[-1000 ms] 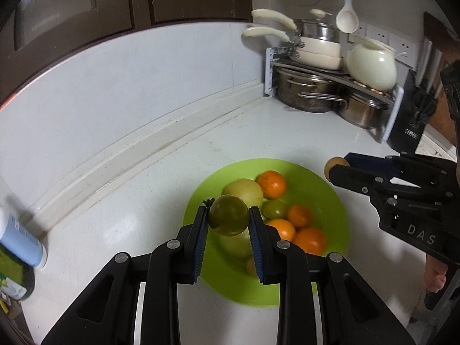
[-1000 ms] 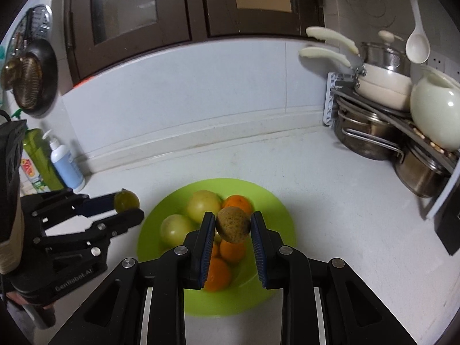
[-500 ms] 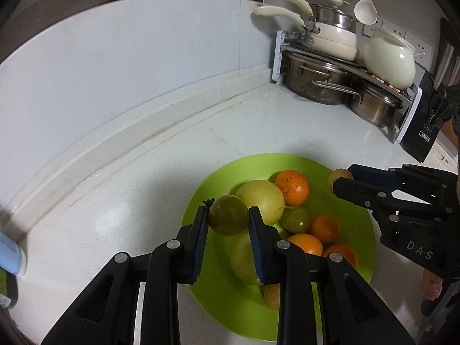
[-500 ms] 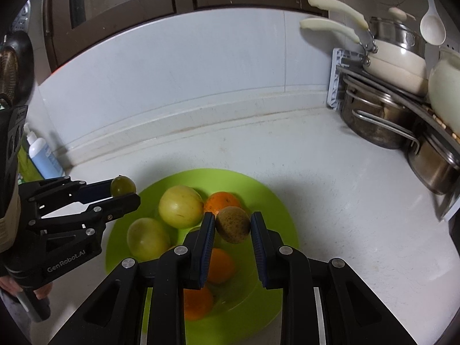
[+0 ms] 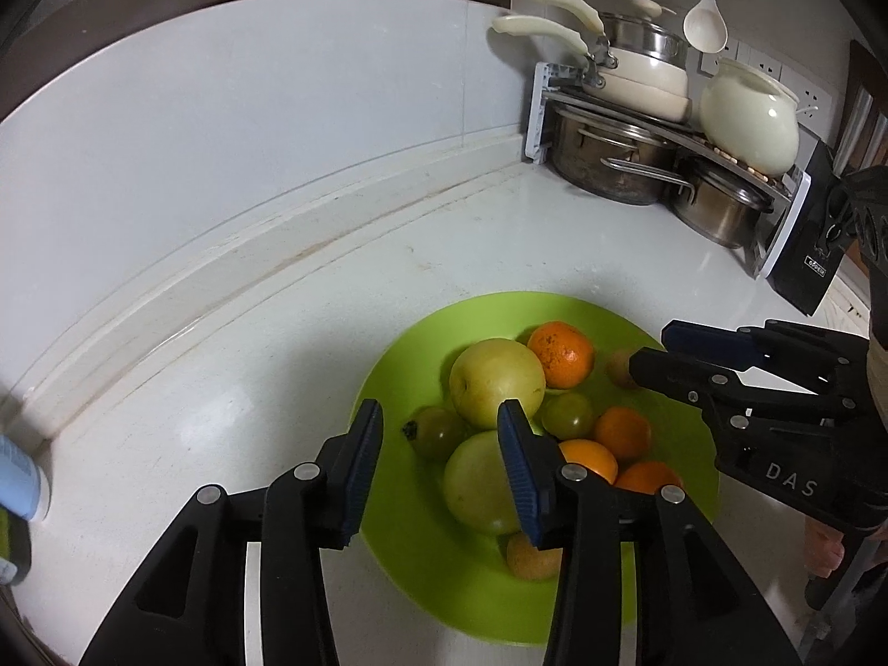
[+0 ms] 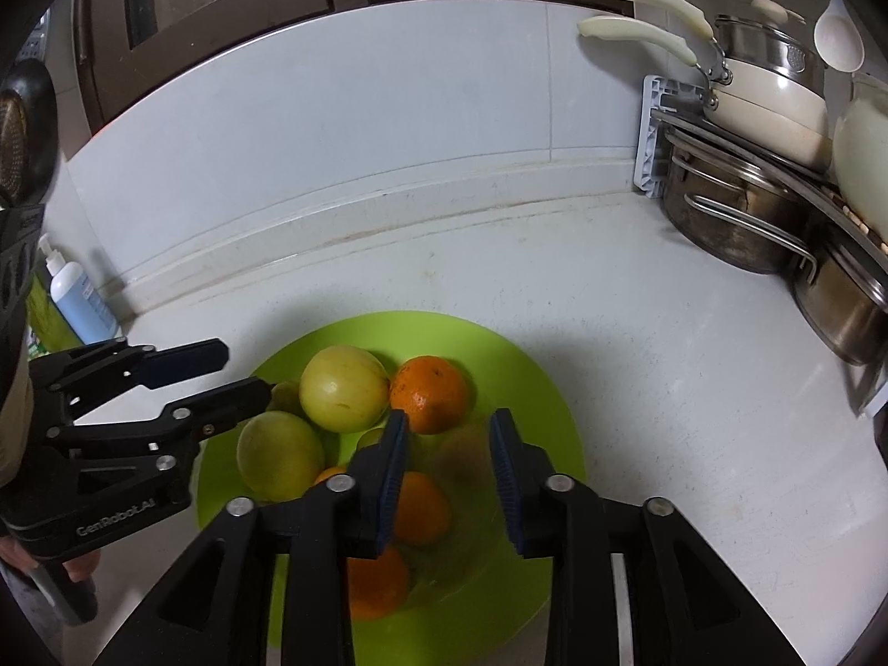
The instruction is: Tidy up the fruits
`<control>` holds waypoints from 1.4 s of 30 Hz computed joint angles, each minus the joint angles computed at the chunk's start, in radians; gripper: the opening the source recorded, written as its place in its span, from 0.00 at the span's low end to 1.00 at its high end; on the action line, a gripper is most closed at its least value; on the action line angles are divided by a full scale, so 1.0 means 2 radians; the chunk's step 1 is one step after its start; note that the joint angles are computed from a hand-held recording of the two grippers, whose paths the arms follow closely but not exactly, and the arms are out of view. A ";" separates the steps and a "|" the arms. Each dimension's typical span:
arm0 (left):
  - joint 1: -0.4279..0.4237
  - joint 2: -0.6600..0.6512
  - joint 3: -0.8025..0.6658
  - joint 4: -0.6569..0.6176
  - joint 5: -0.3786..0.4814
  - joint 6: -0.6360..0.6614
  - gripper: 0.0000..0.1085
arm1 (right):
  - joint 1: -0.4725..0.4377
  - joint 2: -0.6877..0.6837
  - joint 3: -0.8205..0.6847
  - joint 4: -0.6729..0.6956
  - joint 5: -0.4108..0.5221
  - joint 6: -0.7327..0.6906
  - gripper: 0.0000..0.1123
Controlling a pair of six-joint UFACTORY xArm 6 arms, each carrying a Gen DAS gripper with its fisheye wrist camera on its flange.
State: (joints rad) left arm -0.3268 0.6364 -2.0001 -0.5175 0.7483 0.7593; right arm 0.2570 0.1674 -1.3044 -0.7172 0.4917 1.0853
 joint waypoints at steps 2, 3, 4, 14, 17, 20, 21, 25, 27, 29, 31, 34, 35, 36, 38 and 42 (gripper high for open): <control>-0.001 -0.016 0.024 0.003 -0.012 -0.005 0.40 | 0.002 -0.004 0.003 0.000 0.000 0.000 0.29; -0.001 -0.023 0.033 0.003 -0.014 -0.005 0.42 | 0.004 -0.006 0.006 -0.005 0.001 0.005 0.29; -0.001 -0.033 0.047 0.005 -0.020 -0.009 0.43 | 0.006 -0.009 0.008 -0.010 0.002 0.009 0.30; 0.000 -0.161 0.215 -0.038 -0.093 0.018 0.59 | 0.047 -0.081 0.061 -0.095 0.037 0.095 0.39; 0.000 -0.208 0.270 -0.046 -0.115 0.029 0.62 | 0.067 -0.110 0.082 -0.128 0.057 0.125 0.43; 0.002 -0.253 0.320 -0.067 -0.127 0.045 0.67 | 0.087 -0.140 0.105 -0.153 0.073 0.151 0.48; 0.002 -0.269 0.337 -0.073 -0.133 0.049 0.69 | 0.093 -0.148 0.112 -0.160 0.079 0.159 0.49; -0.001 -0.333 0.408 -0.088 -0.166 0.056 0.71 | 0.127 -0.184 0.139 -0.183 0.109 0.193 0.51; -0.003 -0.360 0.438 -0.098 -0.184 0.060 0.75 | 0.147 -0.205 0.156 -0.193 0.128 0.211 0.52; -0.008 -0.393 0.475 -0.102 -0.213 0.063 0.78 | 0.168 -0.224 0.170 -0.199 0.151 0.225 0.54; -0.010 -0.421 0.504 -0.111 -0.224 0.071 0.79 | 0.187 -0.237 0.180 -0.205 0.171 0.235 0.55; -0.011 -0.468 0.550 -0.127 -0.237 0.087 0.83 | 0.223 -0.259 0.198 -0.212 0.207 0.256 0.57; -0.012 -0.480 0.562 -0.127 -0.239 0.085 0.84 | 0.238 -0.268 0.206 -0.215 0.221 0.267 0.58; -0.012 -0.494 0.575 -0.131 -0.239 0.089 0.84 | 0.246 -0.272 0.209 -0.217 0.229 0.272 0.59; -0.010 -0.522 0.601 -0.135 -0.238 0.089 0.86 | 0.274 -0.283 0.218 -0.220 0.258 0.283 0.63; -0.008 -0.576 0.651 -0.135 -0.246 0.084 0.89 | 0.318 -0.293 0.229 -0.224 0.307 0.305 0.65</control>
